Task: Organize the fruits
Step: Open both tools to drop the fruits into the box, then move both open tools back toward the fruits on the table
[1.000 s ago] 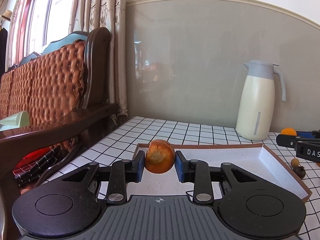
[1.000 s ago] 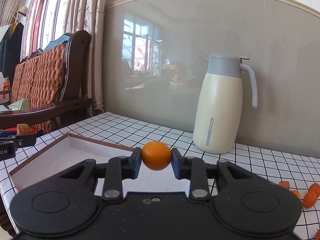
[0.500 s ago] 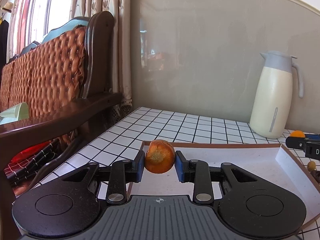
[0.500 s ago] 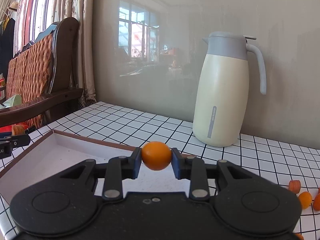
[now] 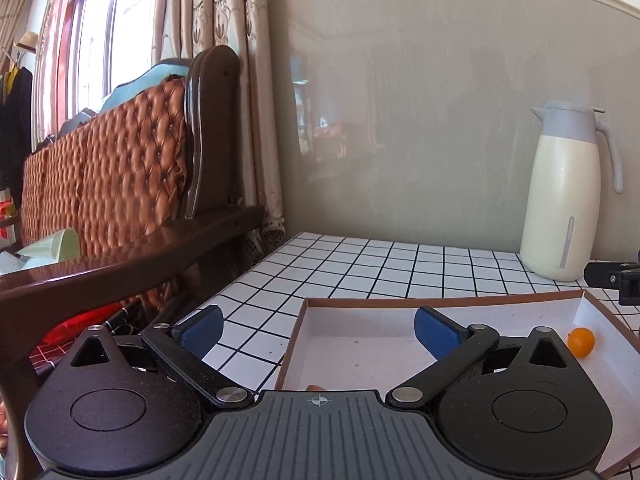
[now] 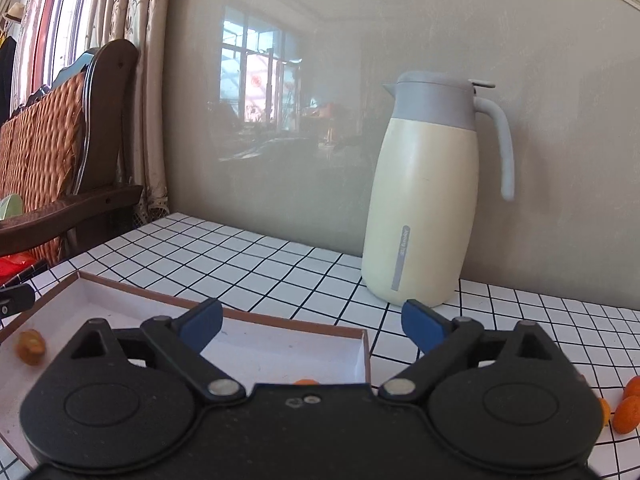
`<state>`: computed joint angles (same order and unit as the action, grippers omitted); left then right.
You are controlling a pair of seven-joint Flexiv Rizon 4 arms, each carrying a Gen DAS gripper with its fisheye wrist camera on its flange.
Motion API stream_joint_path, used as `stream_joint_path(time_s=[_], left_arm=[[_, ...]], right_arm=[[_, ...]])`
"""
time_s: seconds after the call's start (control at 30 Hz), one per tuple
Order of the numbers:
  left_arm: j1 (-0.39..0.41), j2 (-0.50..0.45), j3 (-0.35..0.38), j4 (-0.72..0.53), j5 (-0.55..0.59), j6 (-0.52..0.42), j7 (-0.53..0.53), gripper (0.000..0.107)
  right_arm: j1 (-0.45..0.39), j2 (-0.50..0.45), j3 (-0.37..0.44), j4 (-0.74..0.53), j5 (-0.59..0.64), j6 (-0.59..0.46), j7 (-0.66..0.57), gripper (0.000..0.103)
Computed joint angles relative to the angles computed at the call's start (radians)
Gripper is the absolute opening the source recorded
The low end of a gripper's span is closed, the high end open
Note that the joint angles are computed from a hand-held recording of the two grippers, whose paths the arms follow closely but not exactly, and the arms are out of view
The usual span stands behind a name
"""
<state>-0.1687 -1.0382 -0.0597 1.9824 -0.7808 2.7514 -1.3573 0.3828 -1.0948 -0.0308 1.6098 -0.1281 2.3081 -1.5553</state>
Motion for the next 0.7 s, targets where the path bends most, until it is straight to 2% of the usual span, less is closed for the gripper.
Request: stream_joint_path(time_s=[0.07, 0.2, 0.33, 0.4, 0.53, 0.7], left_arm=[[-0.01, 0.0, 0.001, 0.002, -0.018, 0.007, 0.01, 0.103], [-0.031, 0.002, -0.011, 0.002, -0.082, 0.03, 0.024, 0.103], [-0.033, 0.009, -0.024, 0.033, -0.078, 0.09, -0.043, 0.103], [-0.036, 0.013, -0.025, 0.05, -0.076, 0.122, -0.069, 0.103], [-0.066, 0.014, -0.045, 0.056, -0.163, 0.17, -0.051, 0.103], [-0.076, 0.034, -0.065, 0.135, -0.126, 0.174, -0.098, 0.103]], right_arm=[[0.001, -0.007, 0.002, 0.0, 0.018, 0.04, -0.003, 0.097], [0.037, -0.012, -0.022, 0.0, 0.092, 0.094, -0.043, 0.097], [0.0, 0.027, 0.01, 0.059, 0.017, 0.065, -0.028, 0.097], [-0.006, 0.033, 0.016, 0.083, 0.008, 0.099, -0.034, 0.097], [-0.008, 0.05, 0.015, 0.132, 0.004, 0.151, -0.06, 0.097], [-0.029, 0.074, 0.029, 0.19, 0.001, 0.186, -0.061, 0.097]])
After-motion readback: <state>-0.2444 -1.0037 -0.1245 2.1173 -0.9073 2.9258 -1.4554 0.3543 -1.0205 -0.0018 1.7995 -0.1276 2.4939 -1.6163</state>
